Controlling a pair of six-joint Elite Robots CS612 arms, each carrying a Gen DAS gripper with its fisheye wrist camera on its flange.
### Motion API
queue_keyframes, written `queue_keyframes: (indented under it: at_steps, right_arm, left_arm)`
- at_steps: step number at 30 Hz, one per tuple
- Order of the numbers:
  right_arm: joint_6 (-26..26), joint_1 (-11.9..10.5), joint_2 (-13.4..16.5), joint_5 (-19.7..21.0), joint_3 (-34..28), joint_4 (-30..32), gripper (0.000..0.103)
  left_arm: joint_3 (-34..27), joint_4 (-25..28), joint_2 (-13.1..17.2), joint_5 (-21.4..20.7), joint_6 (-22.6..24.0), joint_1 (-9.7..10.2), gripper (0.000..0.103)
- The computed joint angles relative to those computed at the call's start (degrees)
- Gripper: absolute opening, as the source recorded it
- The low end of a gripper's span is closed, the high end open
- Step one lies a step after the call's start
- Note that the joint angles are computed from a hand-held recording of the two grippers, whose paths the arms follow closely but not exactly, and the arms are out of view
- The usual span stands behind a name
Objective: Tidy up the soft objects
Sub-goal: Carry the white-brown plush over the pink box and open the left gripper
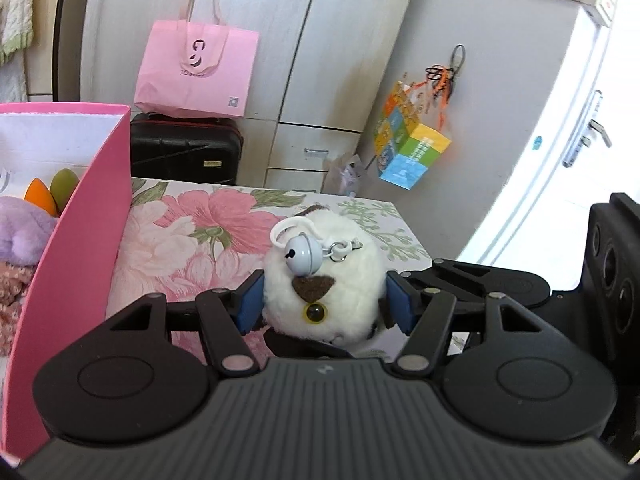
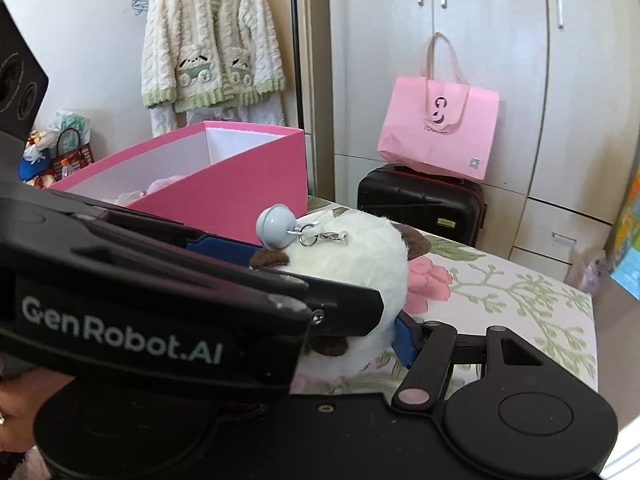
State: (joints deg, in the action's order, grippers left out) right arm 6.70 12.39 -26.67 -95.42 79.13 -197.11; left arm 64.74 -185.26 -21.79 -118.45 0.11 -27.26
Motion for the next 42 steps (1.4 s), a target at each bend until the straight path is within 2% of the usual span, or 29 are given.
queue_keyframes:
  at_steps: [9,14,19,25,31,35,42]
  right_arm:
    - [2.06,3.29,-1.95,-5.91,3.89,-1.82,0.069]
    - [4.3,5.04,-2.35,-6.28,5.2,-3.2,0.069]
    - [6.25,6.92,-2.02,-6.74,5.65,-5.53,0.071]
    - [7.21,8.51,-1.78,-5.27,4.68,-4.73,0.071]
    - [3.15,10.51,-1.82,-5.74,2.11,-1.87,0.071]
    - [-0.21,11.01,-1.3,-5.5,-0.9,-2.0,0.072]
    - [-3.67,10.06,0.64,-1.17,-7.73,-2.02,0.073]
  left_arm:
    - [7.2,-4.12,-2.94,-5.42,3.15,1.52,0.062]
    - [12.15,-6.37,-5.05,-6.58,5.92,2.73,0.061]
    - [15.19,-6.38,-6.54,-8.63,7.18,4.31,0.062]
    - [18.96,-5.84,-8.78,-7.53,10.82,5.78,0.062]
    - [20.31,-4.37,-10.64,-8.48,12.06,7.97,0.062]
    - [20.13,-9.0,-10.75,-7.83,10.35,8.98,0.062]
    - [16.05,-13.99,-9.46,-5.83,5.64,10.3,0.062]
